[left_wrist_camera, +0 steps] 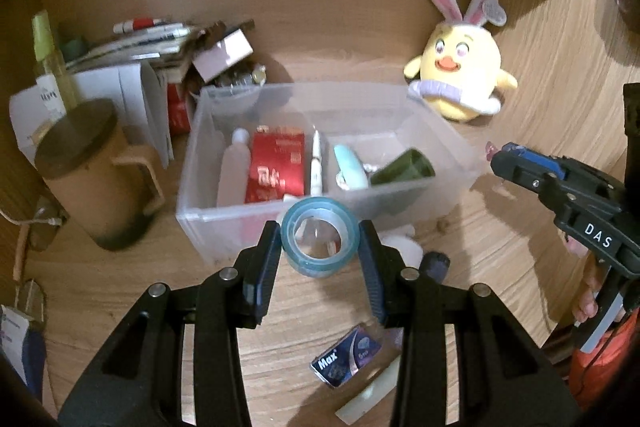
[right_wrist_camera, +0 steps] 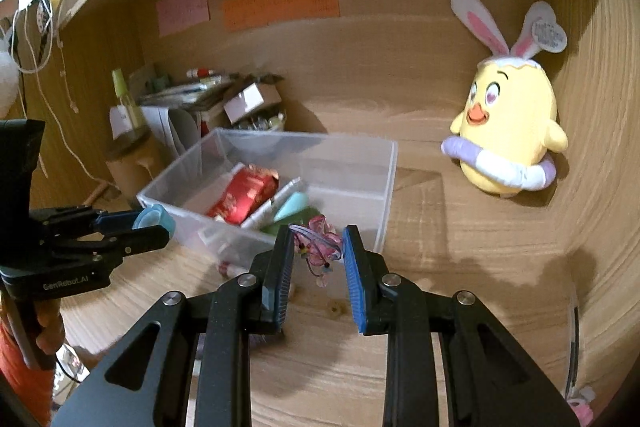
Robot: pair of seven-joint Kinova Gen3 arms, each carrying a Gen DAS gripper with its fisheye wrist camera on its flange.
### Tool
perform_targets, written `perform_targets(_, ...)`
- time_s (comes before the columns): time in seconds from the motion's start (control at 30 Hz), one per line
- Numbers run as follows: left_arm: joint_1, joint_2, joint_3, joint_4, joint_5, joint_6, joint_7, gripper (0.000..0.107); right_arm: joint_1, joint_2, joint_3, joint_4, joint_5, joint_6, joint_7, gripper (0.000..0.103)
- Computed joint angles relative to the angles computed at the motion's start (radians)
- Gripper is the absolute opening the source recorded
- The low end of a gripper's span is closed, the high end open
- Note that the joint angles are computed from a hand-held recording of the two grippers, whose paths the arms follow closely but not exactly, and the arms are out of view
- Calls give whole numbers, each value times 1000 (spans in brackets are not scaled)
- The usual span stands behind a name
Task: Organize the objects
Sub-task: 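Carry tape roll and hair tie into the clear box and open both tools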
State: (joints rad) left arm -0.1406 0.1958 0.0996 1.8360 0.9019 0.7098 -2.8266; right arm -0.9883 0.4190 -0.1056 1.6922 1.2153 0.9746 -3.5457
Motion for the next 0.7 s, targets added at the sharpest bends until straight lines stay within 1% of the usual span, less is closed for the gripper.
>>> perform_targets(0.33,-10,7,-2,-49,32,-5,26,39,10,9,11,-47,46,-19,37,23)
perform_targets(0.47,-6,9,0,-61,30,-33,54,39,9,10,23,-64,68,-13,40,23)
perform_targets(0.57,-9,18,2,-77,26,-36,78,39,15,7,27,-75,87,-9,42,23)
perform_targets(0.7,-3,33,9,-100,1,-55,118,39,38,8,28,-94,91,-30,71,23)
